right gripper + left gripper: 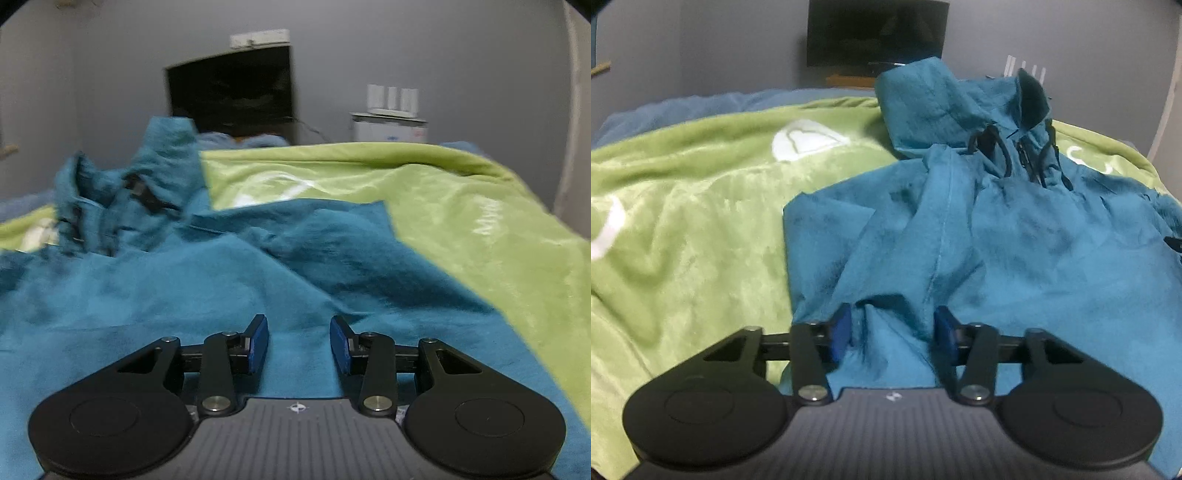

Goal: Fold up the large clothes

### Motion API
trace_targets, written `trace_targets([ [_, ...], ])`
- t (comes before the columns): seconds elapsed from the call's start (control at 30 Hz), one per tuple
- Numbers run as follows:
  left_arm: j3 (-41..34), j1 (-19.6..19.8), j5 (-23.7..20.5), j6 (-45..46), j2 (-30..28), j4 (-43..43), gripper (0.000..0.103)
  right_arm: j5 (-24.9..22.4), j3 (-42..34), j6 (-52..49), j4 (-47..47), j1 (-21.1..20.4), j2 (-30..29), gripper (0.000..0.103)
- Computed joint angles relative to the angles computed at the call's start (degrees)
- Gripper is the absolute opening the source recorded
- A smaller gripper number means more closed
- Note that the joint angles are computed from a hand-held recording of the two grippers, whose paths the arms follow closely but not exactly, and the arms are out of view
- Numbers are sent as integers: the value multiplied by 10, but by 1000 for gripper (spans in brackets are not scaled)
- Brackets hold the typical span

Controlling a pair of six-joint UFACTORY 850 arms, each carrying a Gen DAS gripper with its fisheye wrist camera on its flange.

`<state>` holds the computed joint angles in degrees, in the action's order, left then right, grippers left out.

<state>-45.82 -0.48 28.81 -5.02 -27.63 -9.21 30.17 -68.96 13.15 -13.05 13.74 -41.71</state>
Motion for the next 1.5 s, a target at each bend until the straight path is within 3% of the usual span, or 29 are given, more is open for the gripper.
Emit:
trace_targets([
  [0.1,10,-3,-2,20,8,-39,39,17,10,73,-107,-6,8,40],
  [0.47,13,-12,-2,103,6,-167,45,99,90,-40,1,-12,57,50],
  [0.6,35,-28,61,121,21,-169,46,93,95,-18,-12,-17,63,51],
  [0.7,60,-30,115,65,40,-104,57,102,95,17,-34,-11,63,52],
  [0.77,68,-31,138,34,46,-55,59,108,94,42,-51,-4,61,52],
  [0.9,47,-36,110,27,24,-3,63,119,101,99,-109,11,59,52],
  [0.97,14,-39,47,76,-6,-41,65,117,106,100,-124,20,57,54],
  [1.0,6,-37,37,73,-15,-33,65,115,109,84,-118,27,55,55],
  [1.13,10,-40,54,58,-8,-16,68,122,122,-22,-48,45,48,58],
  [1.2,20,-34,73,10,7,34,69,133,125,-42,-38,47,41,61],
  [1.3,21,-32,94,-19,16,51,87,175,133,-121,4,61,23,71],
  [1.4,-3,-37,68,-17,10,36,88,235,147,-220,84,86,3,72],
  [1.5,-34,-46,56,23,-1,-22,91,274,166,-225,94,88,7,74],
])
